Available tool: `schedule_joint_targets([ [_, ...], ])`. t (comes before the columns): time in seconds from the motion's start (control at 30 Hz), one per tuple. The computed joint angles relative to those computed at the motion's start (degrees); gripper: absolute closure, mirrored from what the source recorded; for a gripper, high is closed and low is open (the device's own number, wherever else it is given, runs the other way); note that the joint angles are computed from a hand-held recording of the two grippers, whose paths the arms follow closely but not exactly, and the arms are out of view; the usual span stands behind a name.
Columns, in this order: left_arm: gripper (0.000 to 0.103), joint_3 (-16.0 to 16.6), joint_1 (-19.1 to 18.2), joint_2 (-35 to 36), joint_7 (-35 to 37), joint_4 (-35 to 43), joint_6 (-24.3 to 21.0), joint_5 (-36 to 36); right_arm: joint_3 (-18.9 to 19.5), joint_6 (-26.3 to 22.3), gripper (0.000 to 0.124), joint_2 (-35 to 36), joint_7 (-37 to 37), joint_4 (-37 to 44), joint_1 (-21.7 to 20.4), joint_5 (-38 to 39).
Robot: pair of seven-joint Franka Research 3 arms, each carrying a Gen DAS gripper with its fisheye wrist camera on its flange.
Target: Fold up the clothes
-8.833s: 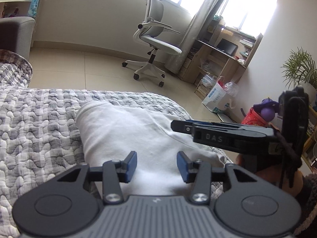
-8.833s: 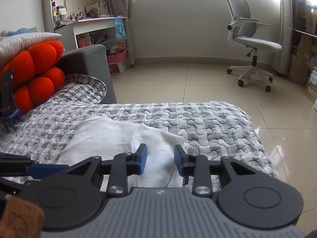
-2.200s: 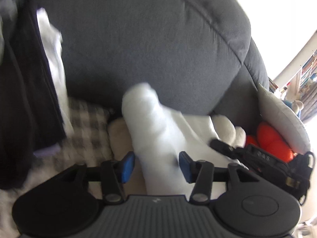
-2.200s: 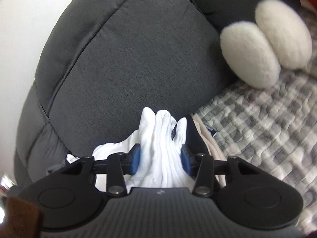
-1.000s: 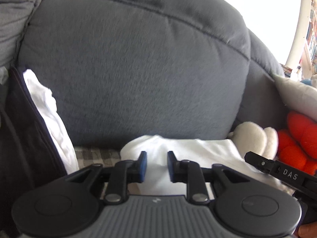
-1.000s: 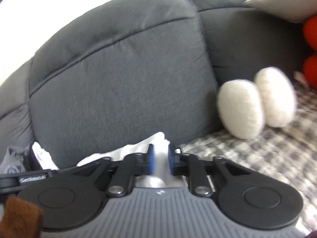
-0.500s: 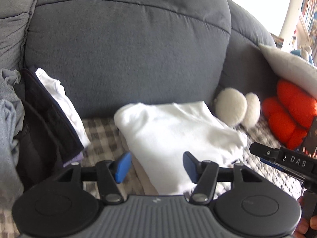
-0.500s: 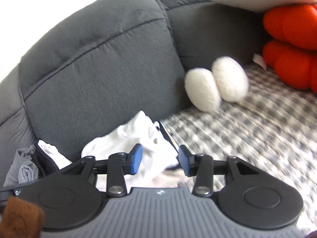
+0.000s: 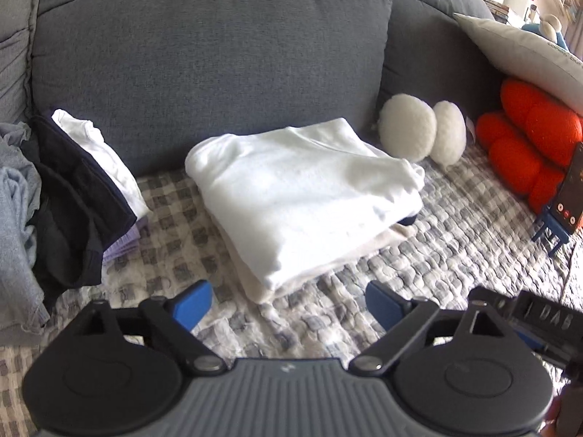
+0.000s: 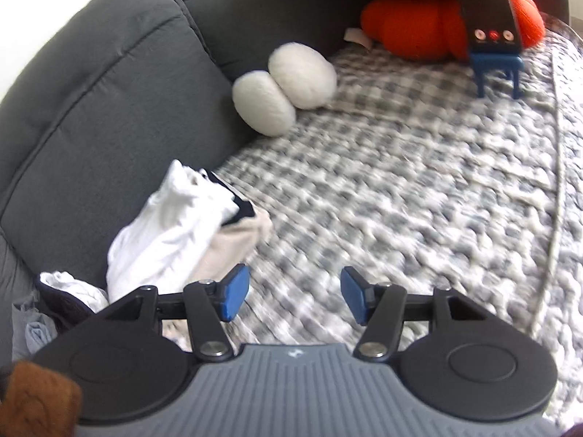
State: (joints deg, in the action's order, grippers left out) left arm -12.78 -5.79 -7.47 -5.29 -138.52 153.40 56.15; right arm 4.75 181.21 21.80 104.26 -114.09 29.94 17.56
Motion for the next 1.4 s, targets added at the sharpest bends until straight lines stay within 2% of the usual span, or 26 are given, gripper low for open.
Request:
schedule_joint_targets([
  [0.03, 0.005, -0.11, -0.19, 0.10, 0.35, 0.22, -0.43, -0.47, -4.97, -0.45, 0.062, -0.31, 0.22, -0.28, 4.66, -0.53],
  [0.07, 0.003, -0.21, -0.39, 0.21, 0.70, 0.45, -0.89, -0.95, -8.44, -0.71, 0.060, -0.57, 3.69, -0.80, 7.42, -5.08],
  [0.1, 0.002, -0.23, -0.56, 0.30, 1.01, 0.62, -1.17, -1.50, -9.91, -0.64, 0.057, -0.69, 5.25, -1.18, 8.59, -7.23],
  [0.23, 0.001, 0.31, -1.33, 1.04, 4.98, 1.02, -1.51, -6.91, -5.31, 1.40, 0.052, -0.47, 2.66, -2.21, 4.72, -4.39],
  [0.3, 0.001, 0.22, -1.64, 1.73, 6.47, 1.59, -2.79, -8.74, -1.76, 0.80, 0.052, -0.24, 1.44, -2.14, 1.51, -2.91],
  [0.33, 0.001, 0.08, -1.85, 2.19, 6.90, 2.03, -3.81, -9.31, -1.46, 0.24, 0.052, -0.17, 1.30, -2.00, 1.22, -2.53],
  [0.43, 0.001, -0.40, -2.61, 3.38, 5.98, 3.18, -6.84, -8.61, -6.33, -1.09, 0.051, -0.24, 3.45, -1.69, 5.43, -4.06],
  [0.47, 0.001, -0.48, -2.88, 3.64, 5.16, 3.42, -7.48, -8.06, -8.75, -1.21, 0.050, -0.25, 4.75, -1.74, 7.52, -5.21],
  [0.53, 0.001, -0.59, -3.47, 4.15, 3.55, 3.91, -8.68, -7.11, -15.91, -1.00, 0.047, -0.02, 8.48, -2.07, 13.73, -8.70],
  [0.6, 0.001, -0.80, -4.17, 4.75, 1.97, 4.71, -10.77, -6.00, -19.91, -1.61, 0.046, 0.46, 11.01, -2.03, 17.04, -11.34],
  [0.63, 0.001, -0.91, -4.56, 5.12, 1.28, 5.23, -12.06, -5.50, -20.45, -2.05, 0.046, 0.57, 11.66, -1.99, 17.40, -12.34],
  [0.7, 0.001, -0.95, -5.30, 5.64, 0.05, 5.83, -13.66, -4.63, -18.36, -2.99, 0.046, 0.41, 11.51, -1.95, 15.29, -13.36],
  [0.93, 0.001, -0.99, -7.42, 6.87, -1.56, 7.17, -16.46, -2.98, -16.32, -0.70, 0.046, -1.01, 12.58, -3.97, 13.32, -14.81],
  [1.17, 0.001, -0.78, -8.39, 7.39, -2.00, 7.96, -17.71, -2.63, -18.60, -1.43, 0.045, -1.06, 13.23, -4.19, 15.16, -16.63],
  [1.4, 0.001, -0.69, -8.69, 7.37, -2.36, 8.05, -17.98, -2.60, -17.39, -1.31, 0.045, -1.49, 13.40, -5.02, 13.54, -16.38],
])
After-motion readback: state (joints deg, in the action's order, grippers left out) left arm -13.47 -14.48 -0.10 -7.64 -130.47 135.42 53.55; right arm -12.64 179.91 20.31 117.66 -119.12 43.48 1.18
